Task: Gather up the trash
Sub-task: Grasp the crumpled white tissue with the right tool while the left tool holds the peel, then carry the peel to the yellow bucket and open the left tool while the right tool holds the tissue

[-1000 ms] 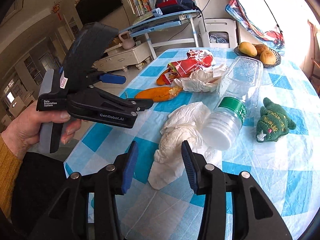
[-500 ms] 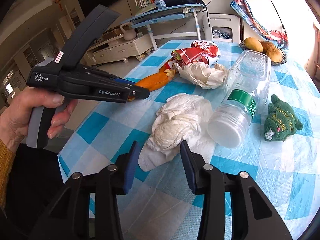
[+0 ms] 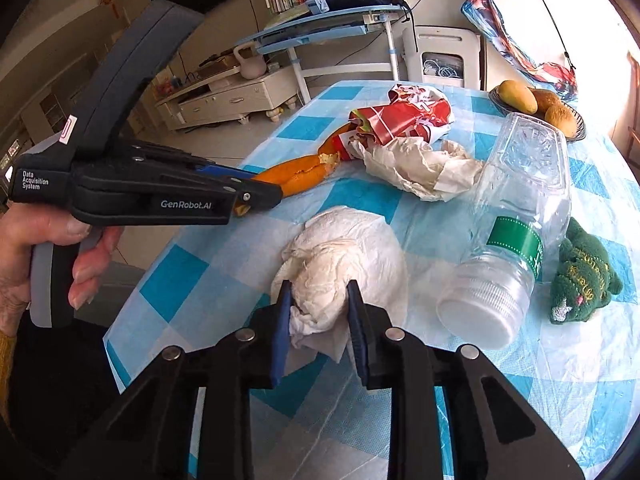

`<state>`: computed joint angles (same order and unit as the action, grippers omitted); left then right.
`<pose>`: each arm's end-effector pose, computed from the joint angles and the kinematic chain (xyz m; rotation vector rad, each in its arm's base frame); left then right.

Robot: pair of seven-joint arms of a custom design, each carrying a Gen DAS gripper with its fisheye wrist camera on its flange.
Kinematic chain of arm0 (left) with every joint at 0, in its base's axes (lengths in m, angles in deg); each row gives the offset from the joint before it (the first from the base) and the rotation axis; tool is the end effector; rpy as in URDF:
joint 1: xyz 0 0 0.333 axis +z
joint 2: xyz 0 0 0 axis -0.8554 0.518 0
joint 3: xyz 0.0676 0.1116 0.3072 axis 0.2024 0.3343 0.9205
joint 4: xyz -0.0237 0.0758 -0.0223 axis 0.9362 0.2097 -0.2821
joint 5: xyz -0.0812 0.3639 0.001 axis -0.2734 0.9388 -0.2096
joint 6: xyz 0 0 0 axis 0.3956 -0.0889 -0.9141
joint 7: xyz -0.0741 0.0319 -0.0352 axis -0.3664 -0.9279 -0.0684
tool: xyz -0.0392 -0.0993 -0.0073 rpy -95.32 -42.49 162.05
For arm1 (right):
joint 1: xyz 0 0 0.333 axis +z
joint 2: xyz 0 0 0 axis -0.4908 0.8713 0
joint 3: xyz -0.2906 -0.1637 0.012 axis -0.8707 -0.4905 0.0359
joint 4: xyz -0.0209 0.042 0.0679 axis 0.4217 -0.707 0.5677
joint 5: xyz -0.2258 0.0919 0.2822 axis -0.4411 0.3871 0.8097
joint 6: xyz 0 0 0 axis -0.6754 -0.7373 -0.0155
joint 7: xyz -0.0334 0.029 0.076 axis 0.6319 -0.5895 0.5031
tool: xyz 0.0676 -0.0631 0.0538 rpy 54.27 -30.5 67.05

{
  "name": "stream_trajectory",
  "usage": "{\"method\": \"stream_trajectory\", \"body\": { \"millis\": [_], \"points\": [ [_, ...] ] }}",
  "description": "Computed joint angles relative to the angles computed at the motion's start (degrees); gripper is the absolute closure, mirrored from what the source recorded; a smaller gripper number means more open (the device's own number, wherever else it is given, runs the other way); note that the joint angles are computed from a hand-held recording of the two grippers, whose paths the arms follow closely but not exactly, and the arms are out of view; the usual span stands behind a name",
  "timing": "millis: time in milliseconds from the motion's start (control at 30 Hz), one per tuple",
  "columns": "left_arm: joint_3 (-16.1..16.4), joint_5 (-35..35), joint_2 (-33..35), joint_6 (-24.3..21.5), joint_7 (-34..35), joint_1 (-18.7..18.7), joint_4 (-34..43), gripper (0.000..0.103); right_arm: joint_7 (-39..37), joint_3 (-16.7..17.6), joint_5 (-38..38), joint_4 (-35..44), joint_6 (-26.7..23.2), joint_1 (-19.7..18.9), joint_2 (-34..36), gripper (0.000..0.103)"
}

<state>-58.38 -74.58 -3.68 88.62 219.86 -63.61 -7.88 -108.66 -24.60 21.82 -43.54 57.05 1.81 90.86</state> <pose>0.6417 -0.1878 0.4800 -0.5722 2.8908 -0.7108 0.4241 0.3718 0.4547 -1.3196 2.1140 -0.6124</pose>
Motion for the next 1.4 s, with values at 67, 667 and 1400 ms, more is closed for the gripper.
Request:
{"method": "stream_trajectory", "body": {
  "millis": [67, 667, 1400],
  "points": [
    [-0.3, -2.2, 0.0, 0.1, 0.0, 0.7, 0.8, 0.082, 0.5, 0.3, -0.2, -0.6, -0.1, 0.3, -0.5, 0.078],
    [-0.9, -12.8, 0.9, -3.7, 0.2, 4.5, 6.1, 0.100, 0.8, 0.6, 1.1, 0.5, -0.7, 0.5, 0.3, 0.052],
    [0.1, -4.2, 1.8, -5.4, -0.9, 1.6, 4.9, 0.091, 2.4, 0.4, -0.3, 0.1, -2.4, 1.1, 0.2, 0.070]
  ]
}}
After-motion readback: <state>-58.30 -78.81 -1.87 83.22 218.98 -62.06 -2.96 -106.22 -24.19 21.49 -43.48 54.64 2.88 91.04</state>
